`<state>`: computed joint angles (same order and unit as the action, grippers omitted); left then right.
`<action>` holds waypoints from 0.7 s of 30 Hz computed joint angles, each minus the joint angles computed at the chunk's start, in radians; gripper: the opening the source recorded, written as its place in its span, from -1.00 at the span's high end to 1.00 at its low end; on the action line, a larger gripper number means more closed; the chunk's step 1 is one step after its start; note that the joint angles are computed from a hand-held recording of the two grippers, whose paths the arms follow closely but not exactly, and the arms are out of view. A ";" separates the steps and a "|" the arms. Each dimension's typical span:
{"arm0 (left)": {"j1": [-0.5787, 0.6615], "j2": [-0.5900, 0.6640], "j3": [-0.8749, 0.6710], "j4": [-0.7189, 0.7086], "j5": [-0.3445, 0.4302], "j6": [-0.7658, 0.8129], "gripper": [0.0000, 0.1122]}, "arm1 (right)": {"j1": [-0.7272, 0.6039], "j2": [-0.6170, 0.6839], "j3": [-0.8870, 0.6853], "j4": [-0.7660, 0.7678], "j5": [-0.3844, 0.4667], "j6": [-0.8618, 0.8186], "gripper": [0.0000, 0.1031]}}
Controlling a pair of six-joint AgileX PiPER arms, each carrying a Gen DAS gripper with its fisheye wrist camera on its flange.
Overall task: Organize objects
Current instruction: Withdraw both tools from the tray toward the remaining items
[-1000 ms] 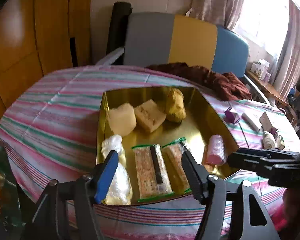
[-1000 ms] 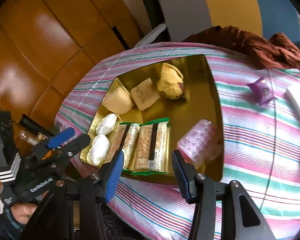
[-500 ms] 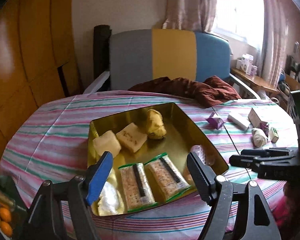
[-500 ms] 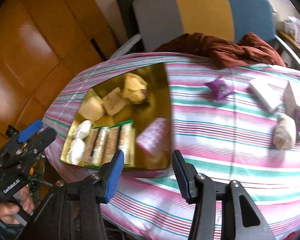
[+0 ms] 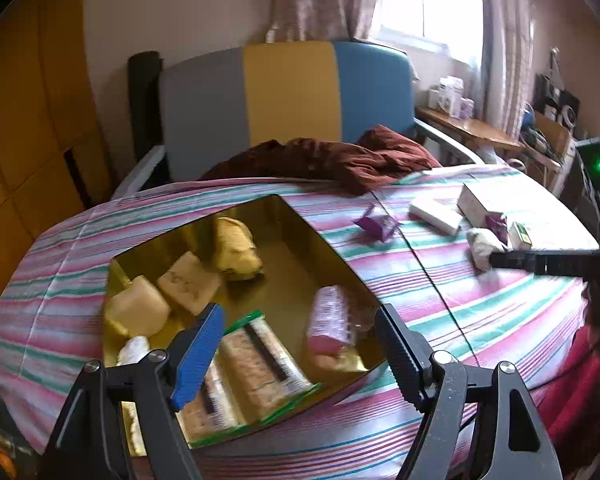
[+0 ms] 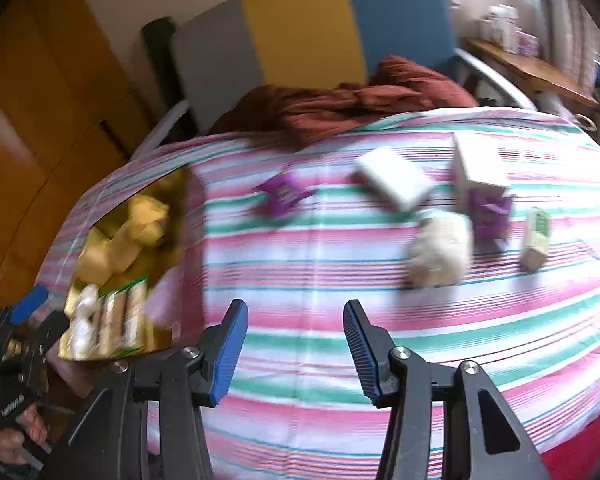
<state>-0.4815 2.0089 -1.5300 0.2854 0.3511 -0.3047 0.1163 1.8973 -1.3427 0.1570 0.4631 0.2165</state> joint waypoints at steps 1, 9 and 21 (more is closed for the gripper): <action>-0.006 0.011 -0.017 -0.018 0.009 0.023 -0.39 | -0.022 -0.004 0.004 -0.014 -0.001 0.017 0.02; -0.050 0.134 -0.206 -0.141 0.110 0.166 -0.39 | -0.186 0.015 -0.001 -0.186 0.001 0.188 0.02; -0.066 0.427 -0.732 -0.295 0.426 0.269 -0.39 | -0.336 0.048 0.059 0.092 -0.054 0.044 0.02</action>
